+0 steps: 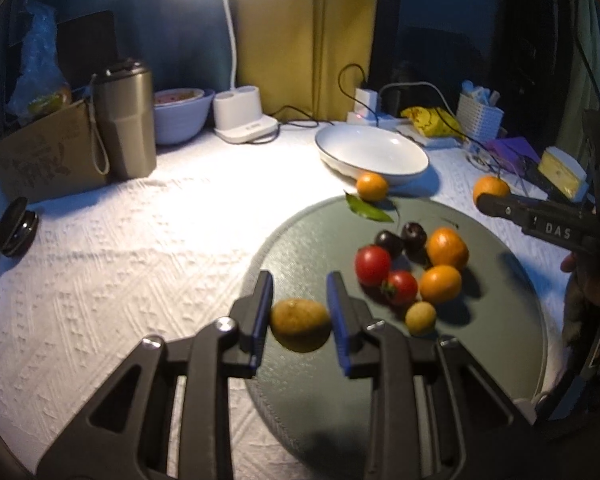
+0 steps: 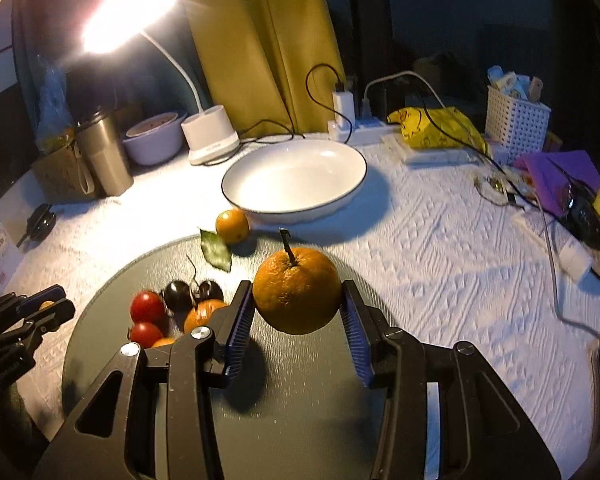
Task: Organize fruits
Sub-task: 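Carry both fruits to the white plate and open both grippers to release them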
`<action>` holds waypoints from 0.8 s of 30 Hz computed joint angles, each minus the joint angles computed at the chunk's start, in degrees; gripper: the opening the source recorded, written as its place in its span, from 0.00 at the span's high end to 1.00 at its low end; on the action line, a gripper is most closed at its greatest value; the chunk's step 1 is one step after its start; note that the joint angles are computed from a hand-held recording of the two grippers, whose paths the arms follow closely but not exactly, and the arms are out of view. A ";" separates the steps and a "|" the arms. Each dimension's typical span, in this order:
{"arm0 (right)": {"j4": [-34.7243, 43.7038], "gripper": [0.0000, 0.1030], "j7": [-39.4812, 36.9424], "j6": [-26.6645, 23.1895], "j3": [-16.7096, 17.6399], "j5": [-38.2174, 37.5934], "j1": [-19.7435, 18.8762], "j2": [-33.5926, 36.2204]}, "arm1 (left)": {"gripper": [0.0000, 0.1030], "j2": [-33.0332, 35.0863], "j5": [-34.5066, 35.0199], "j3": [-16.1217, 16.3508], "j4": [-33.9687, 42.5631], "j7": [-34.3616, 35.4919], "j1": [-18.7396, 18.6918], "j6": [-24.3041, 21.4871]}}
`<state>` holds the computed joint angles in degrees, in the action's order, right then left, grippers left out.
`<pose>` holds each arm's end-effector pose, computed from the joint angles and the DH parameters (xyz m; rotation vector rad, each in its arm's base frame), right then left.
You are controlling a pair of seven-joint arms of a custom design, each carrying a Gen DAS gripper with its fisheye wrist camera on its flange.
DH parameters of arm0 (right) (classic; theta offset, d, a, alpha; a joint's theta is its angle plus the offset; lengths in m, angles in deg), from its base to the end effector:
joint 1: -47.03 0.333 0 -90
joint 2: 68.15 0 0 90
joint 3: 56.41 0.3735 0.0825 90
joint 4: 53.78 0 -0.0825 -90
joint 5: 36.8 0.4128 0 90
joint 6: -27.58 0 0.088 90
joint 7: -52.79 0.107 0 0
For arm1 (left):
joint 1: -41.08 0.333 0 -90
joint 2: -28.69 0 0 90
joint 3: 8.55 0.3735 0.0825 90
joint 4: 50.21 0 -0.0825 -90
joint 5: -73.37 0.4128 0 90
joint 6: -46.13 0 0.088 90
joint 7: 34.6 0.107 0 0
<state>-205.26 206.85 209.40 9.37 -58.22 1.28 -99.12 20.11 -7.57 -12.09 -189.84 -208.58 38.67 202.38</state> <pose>0.4201 0.2112 0.4173 -1.4804 1.9058 -0.8195 0.4969 -0.0151 0.4228 -1.2564 2.2589 -1.0835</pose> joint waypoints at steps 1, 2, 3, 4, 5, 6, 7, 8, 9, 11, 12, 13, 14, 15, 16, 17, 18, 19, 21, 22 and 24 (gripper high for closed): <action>0.21 0.55 -0.24 0.35 0.02 -0.17 -0.34 0.13 | 0.72 -0.19 0.05 -0.04 0.07 -0.17 0.01 0.15; 0.37 0.55 -0.46 0.59 0.10 -0.21 -0.60 0.21 | 0.72 -0.45 -0.21 -0.09 0.05 -0.04 -0.05 0.46; 0.53 0.55 -0.81 1.01 0.08 -0.25 -0.88 0.23 | 0.72 -0.64 -0.51 -0.09 0.01 0.29 -0.12 0.70; 0.58 0.55 -1.13 1.29 0.05 -0.15 -1.04 0.20 | 0.72 -0.75 -0.60 -0.12 0.05 0.44 -0.18 1.00; 0.60 0.55 -1.47 1.72 0.09 -0.03 -1.30 0.10 | 0.72 -0.86 -0.68 -0.16 0.05 0.45 -0.26 1.28; 0.59 0.55 -1.85 2.15 0.02 0.21 -1.40 -0.02 | 0.72 -1.06 -0.83 -0.22 0.02 0.46 -0.36 1.66; 0.55 0.55 -2.20 2.52 -0.02 0.53 -1.48 -0.22 | 0.72 -1.27 -1.14 -0.25 -0.08 0.71 -0.49 1.99; 0.46 0.55 -2.56 2.91 -0.09 0.91 -1.56 -0.42 | 0.72 -1.47 -1.49 -0.30 -0.13 1.05 -0.63 2.46; 0.34 0.55 -2.92 3.31 -0.19 1.35 -1.55 -0.56 | 0.72 -1.68 -1.87 -0.41 -0.20 1.31 -0.80 3.07; 0.04 0.55 -3.65 3.98 -0.27 2.30 -1.47 -0.91 | 0.72 -2.05 -2.16 -0.48 -0.33 1.27 -1.06 3.78; -0.15 0.55 -4.08 4.43 -0.37 2.74 -1.42 -0.99 | 0.72 -2.39 -2.78 -0.53 -0.48 1.63 -1.26 4.31; -0.36 0.55 -4.56 4.88 -0.49 3.19 -1.31 -1.08 | 0.72 -2.65 -3.19 -0.53 -0.56 1.93 -1.40 4.63; -0.55 0.55 -5.00 5.20 -0.53 3.71 -1.21 -1.21 | 0.72 -2.91 -3.61 -0.58 -0.61 2.10 -1.56 4.95; -0.83 0.55 -5.50 5.77 -0.74 4.20 -1.05 -1.32 | 0.72 -3.18 -4.17 -0.60 -0.65 2.38 -1.72 5.22; -1.09 0.55 -6.05 6.17 -0.93 4.72 -0.85 -1.39 | 0.72 -3.37 -4.48 -0.63 -0.60 2.46 -1.84 5.34; -1.26 0.55 -6.57 6.49 -1.08 5.29 -0.69 -1.55 | 0.72 -3.45 -4.78 -0.68 -0.44 2.52 -1.97 5.45; -1.45 0.55 -7.09 6.88 -1.24 5.84 -0.56 -1.70 | 0.72 -3.43 -5.21 -0.78 -0.19 2.76 -2.13 5.63; -1.58 0.55 -7.67 7.17 -1.34 6.35 -0.54 -1.74 | 0.72 -3.34 -5.78 -0.86 0.15 3.19 -2.28 5.73; -1.82 0.55 -8.75 7.75 -1.63 7.44 -0.39 -2.06 | 0.72 -2.95 -7.18 -1.05 1.24 4.07 -2.49 5.66; -1.94 0.55 -9.23 8.07 -1.73 7.98 -0.37 -2.27 | 0.72 -2.58 -7.59 -1.18 1.97 4.15 -2.55 5.43; -1.90 0.55 -10.22 8.40 -1.89 8.99 -0.51 -2.60 | 0.72 -1.46 -7.86 -1.48 3.65 3.74 -2.58 4.87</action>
<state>-207.17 196.63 217.80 7.48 -49.23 0.78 -101.72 18.64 -15.43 -13.57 -186.18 -204.84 36.09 207.25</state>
